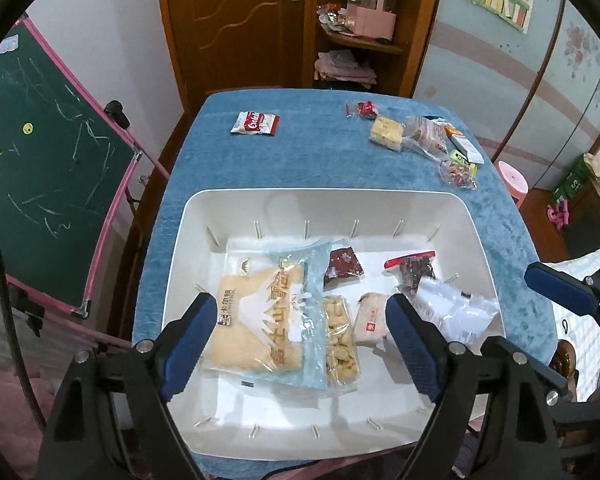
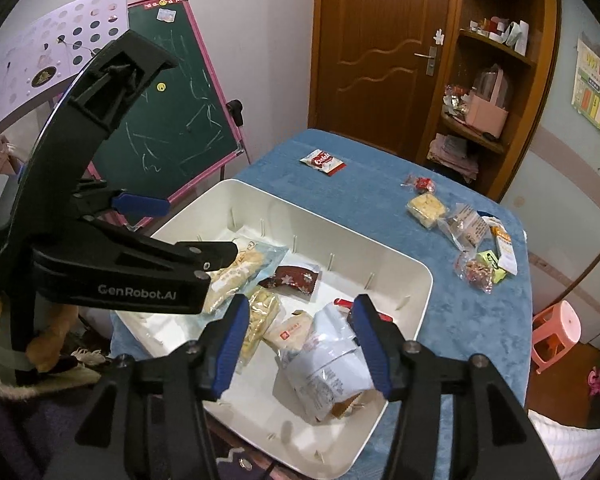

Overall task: Organize snacks
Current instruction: 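Carry both bags over the white tray and release them inside, then move both tools from the tray toward the snacks on the table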

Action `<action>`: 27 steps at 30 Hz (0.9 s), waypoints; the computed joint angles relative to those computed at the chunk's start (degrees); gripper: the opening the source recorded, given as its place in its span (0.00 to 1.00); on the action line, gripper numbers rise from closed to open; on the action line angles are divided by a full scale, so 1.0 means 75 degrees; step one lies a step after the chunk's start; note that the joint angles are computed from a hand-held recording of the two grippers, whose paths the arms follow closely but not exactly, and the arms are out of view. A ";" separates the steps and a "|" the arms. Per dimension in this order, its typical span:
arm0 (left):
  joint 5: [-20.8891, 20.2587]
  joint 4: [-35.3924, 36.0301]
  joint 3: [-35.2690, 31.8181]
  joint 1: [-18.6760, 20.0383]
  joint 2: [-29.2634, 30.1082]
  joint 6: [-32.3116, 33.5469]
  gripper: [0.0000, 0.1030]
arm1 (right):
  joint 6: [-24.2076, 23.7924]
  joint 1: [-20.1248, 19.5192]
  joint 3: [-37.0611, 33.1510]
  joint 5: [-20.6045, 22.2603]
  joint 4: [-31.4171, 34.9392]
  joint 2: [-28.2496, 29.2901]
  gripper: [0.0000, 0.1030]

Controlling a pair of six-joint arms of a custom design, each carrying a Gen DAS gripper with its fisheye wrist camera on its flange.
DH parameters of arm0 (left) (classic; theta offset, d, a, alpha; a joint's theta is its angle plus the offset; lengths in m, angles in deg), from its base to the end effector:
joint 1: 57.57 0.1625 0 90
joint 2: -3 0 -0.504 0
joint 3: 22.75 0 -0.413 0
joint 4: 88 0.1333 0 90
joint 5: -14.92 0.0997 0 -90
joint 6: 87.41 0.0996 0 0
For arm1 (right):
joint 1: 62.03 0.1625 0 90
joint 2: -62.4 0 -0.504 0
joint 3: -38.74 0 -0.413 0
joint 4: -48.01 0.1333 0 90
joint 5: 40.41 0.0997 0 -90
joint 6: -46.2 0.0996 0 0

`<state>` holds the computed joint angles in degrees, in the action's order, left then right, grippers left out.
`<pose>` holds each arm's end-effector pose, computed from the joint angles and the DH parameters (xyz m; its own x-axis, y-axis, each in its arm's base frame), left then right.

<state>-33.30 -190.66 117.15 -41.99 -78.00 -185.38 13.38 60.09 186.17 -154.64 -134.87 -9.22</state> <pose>-0.2426 -0.2749 0.1833 -0.6963 -0.3015 -0.6514 0.1683 0.8136 -0.5565 0.2815 -0.2745 0.1828 -0.4274 -0.7605 0.4888 -0.8805 0.4729 -0.0340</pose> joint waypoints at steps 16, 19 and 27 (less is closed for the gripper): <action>0.0033 -0.0394 -0.0251 0.0255 0.0495 0.0745 0.83 | -0.0059 -0.0179 0.0007 -0.0065 -0.0235 -0.0038 0.53; 0.0140 -0.0408 -0.0386 0.0306 0.0675 0.0951 0.83 | -0.0105 -0.0293 0.0035 -0.0006 -0.0363 -0.0078 0.53; 0.0617 -0.0514 -0.0913 0.0580 0.1169 0.1664 0.83 | -0.0330 -0.0702 0.0099 0.0167 -0.0877 -0.0303 0.53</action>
<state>-28.68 -194.52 110.31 -37.64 -69.23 -172.91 10.90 54.83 186.92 -153.39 -141.45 -11.50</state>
